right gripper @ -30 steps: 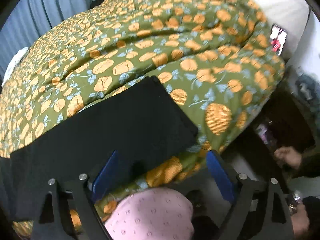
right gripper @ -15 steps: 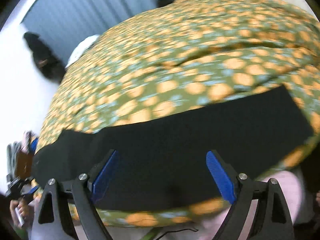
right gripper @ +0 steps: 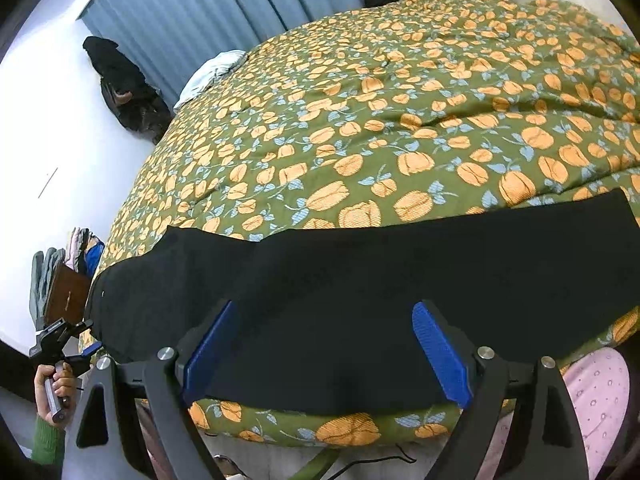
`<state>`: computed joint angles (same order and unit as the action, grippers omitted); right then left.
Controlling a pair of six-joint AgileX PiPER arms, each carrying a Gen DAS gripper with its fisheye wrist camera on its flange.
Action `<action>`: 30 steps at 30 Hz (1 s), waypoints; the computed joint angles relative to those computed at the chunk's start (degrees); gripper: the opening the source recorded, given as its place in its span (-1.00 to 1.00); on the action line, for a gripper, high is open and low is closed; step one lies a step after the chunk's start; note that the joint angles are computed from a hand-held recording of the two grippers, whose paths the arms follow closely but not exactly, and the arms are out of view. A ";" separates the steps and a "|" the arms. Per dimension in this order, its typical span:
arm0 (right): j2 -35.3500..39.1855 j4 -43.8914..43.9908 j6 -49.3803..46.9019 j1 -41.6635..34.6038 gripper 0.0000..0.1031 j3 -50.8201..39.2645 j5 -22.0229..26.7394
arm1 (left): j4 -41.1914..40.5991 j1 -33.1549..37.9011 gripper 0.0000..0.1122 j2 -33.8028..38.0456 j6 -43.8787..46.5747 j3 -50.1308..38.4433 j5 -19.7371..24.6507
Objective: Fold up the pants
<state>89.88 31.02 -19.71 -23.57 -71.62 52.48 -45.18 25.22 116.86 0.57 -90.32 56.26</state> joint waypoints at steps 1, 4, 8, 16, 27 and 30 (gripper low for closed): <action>0.27 -0.04 -0.10 -0.29 0.72 -0.03 0.18 | -1.12 0.15 0.00 -0.01 0.21 0.02 -0.55; 0.13 0.65 -0.73 -0.81 0.72 0.24 0.62 | -3.77 0.56 -0.04 0.74 0.83 -0.24 -1.63; -0.75 0.40 -2.46 0.84 0.72 1.73 0.08 | -0.93 -0.26 -0.93 0.94 0.83 -1.22 -2.35; -0.12 -2.71 -2.27 6.12 0.72 5.63 -1.75 | 0.43 0.44 -0.95 -6.85 3.97 7.80 -5.82; 5.55 -5.20 -4.65 7.52 0.72 5.33 -1.01 | 29.90 -9.96 -0.84 -5.70 -10.96 -1.08 -3.84; 4.41 -4.05 -6.99 1.47 0.72 4.28 0.94 | 44.16 -15.12 -0.54 -8.91 -18.25 -1.70 -2.57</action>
